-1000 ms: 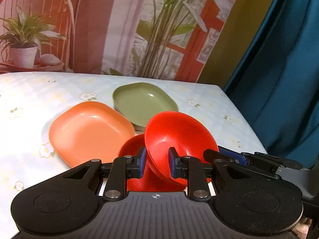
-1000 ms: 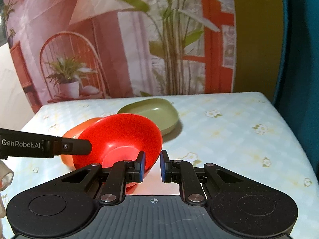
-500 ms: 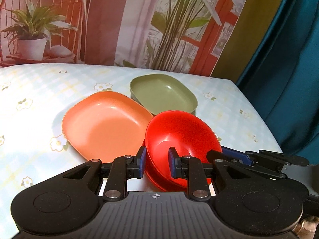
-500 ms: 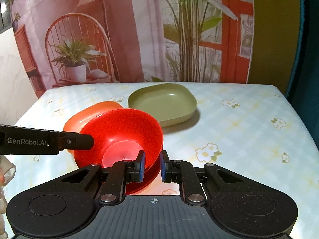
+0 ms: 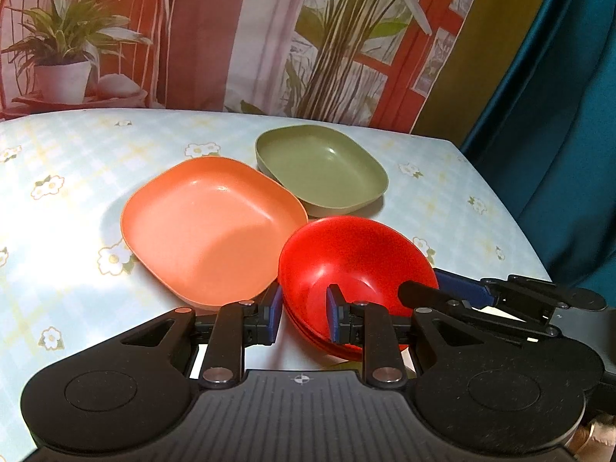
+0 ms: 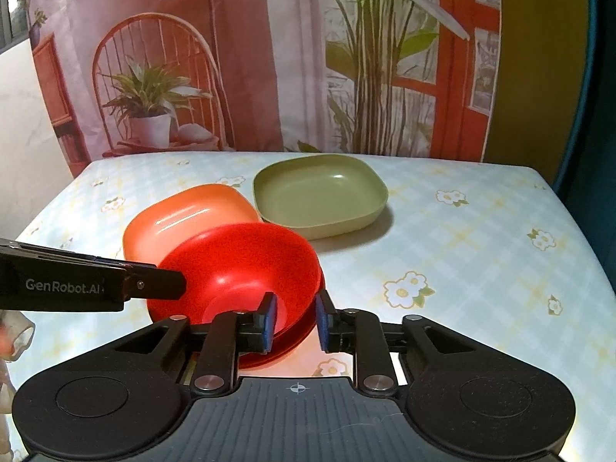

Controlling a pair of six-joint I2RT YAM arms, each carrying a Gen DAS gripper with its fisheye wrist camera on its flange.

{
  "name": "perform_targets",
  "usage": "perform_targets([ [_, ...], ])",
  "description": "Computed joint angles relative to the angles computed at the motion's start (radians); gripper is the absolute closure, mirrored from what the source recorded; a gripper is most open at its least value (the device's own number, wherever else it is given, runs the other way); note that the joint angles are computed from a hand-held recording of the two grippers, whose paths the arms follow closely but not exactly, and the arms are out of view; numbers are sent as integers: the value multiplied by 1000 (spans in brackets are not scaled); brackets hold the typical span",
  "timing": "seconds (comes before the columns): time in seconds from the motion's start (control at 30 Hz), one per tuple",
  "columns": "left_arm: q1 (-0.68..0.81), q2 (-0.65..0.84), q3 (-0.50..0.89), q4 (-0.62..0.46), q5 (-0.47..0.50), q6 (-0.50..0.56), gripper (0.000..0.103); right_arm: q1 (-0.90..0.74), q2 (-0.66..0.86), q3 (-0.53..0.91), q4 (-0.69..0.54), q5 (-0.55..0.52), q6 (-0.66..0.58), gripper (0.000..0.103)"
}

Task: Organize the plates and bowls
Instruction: 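Lower the red bowls into the third red bowl and open both grippers, then grasp the rim of the olive-green plate with the left gripper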

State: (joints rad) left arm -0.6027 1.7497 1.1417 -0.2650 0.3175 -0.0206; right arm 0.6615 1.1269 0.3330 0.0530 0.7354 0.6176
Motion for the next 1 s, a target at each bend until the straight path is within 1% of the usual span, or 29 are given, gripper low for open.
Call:
perform_targets([
  [0.07, 0, -2, 1, 0, -3, 1, 77, 14, 16, 9, -8, 16, 10, 77],
  [0.13, 1, -6, -2, -1, -7, -1, 77, 17, 20, 11, -11, 19, 14, 76],
  [0.3, 1, -29, -14, -8, -33, -1, 76, 29, 9, 8, -27, 25, 33, 76],
  [0.43, 10, -57, -39, -15, -50, 4, 70, 51, -6, 4, -46, 42, 52, 76],
  [0.57, 32, -87, -64, -37, -38, 10, 70, 80, -25, -1, -72, 63, 76, 76],
  [0.67, 50, -115, -88, -57, -35, 9, 70, 115, -36, 1, -105, 88, 108, 76],
  [0.77, 68, -147, -121, -75, -28, 18, 64, 151, -44, 6, -148, 112, 146, 76],
  [1.0, 97, -194, -179, -110, -6, 38, 64, 257, -22, 16, -245, 155, 274, 76],
])
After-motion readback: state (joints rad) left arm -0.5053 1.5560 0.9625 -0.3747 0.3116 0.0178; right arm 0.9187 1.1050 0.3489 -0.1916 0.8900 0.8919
